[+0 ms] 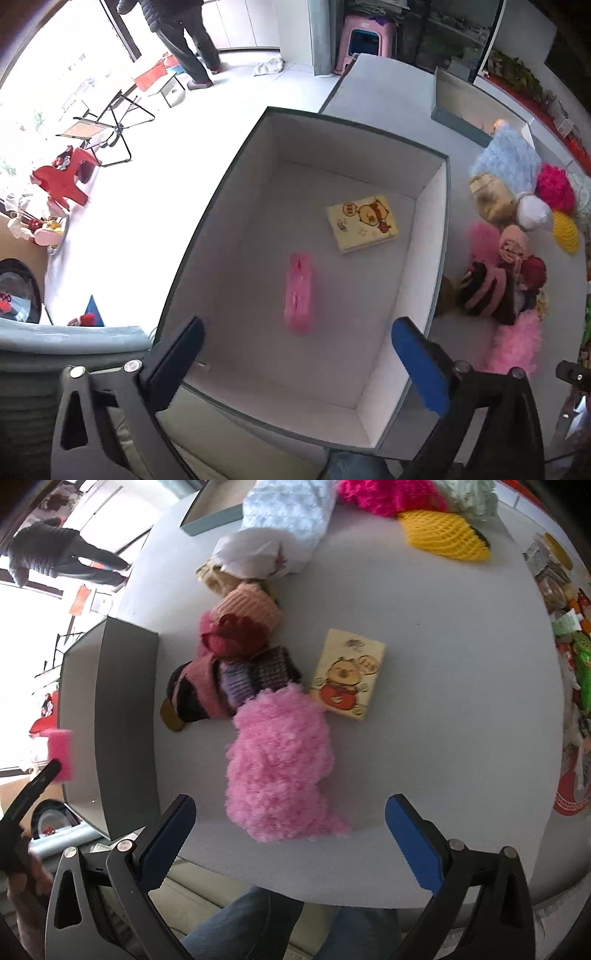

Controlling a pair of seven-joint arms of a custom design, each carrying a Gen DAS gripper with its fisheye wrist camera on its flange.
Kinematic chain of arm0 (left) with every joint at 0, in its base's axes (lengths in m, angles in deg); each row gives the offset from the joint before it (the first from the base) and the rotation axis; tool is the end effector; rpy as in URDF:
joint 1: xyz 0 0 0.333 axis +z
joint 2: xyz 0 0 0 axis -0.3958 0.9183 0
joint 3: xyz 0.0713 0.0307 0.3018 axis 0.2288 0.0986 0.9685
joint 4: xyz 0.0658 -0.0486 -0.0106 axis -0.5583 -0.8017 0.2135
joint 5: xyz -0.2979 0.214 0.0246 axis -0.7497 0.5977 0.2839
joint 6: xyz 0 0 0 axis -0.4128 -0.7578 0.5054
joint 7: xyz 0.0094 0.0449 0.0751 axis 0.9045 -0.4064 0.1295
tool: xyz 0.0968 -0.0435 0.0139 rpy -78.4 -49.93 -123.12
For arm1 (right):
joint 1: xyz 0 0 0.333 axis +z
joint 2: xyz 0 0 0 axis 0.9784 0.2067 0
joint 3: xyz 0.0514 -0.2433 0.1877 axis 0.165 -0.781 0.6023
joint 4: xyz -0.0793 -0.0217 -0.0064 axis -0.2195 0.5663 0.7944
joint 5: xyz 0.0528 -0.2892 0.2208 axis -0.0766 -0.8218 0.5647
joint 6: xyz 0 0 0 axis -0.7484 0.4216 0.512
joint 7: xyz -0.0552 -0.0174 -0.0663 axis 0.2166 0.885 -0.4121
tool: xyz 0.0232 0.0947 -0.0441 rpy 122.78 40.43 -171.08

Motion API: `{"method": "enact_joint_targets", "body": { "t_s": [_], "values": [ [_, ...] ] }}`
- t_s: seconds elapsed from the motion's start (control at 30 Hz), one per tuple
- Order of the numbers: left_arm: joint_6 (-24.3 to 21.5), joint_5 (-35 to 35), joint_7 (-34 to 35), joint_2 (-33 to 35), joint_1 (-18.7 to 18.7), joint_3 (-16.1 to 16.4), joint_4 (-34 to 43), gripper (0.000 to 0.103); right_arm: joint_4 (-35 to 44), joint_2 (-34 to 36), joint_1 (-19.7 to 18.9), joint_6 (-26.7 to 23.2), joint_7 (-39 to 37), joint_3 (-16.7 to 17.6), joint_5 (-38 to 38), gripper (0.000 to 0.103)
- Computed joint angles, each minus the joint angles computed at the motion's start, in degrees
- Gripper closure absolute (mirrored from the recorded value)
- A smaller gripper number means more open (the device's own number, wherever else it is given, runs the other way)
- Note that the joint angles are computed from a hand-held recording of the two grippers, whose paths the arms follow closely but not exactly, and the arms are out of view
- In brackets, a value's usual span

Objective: Organize soft objects
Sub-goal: 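Open the left tool over the grey box to drop the sponge, then move the right tool toward the capybara-print tissue pack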

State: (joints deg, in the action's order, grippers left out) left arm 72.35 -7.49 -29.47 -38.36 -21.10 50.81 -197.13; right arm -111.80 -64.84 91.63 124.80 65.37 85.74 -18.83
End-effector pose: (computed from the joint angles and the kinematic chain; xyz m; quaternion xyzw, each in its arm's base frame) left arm 0.4115 -0.0370 0.6242 -0.9061 0.3981 -0.0222 0.1412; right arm 0.4424 0.1381 0.4763 -0.8228 0.5521 0.1062 0.0833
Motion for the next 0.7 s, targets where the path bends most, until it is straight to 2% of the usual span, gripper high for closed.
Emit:
{"method": "enact_joint_targets", "body": {
  "t_s": [0.27, 0.5, 0.7],
  "values": [
    [0.70, -3.42, 4.58, 7.41, -3.42, -1.22, 7.36, 0.001, -0.57, -0.19, 0.66, 0.61, 0.43, 0.58, -1.27, 0.000],
    [1.91, -8.94, 11.84, 13.71, -7.77, -2.05, 13.28, 0.001, -0.31, 0.28, -0.09, 0.71, 2.62, 0.28, -2.50, 0.000],
    [0.44, -10.72, 16.32, 19.01, -9.82, -2.58, 18.51, 0.001, -0.37, 0.60, -1.08, 0.83, 3.86, -0.32, -3.25, 0.000]
  ]
}}
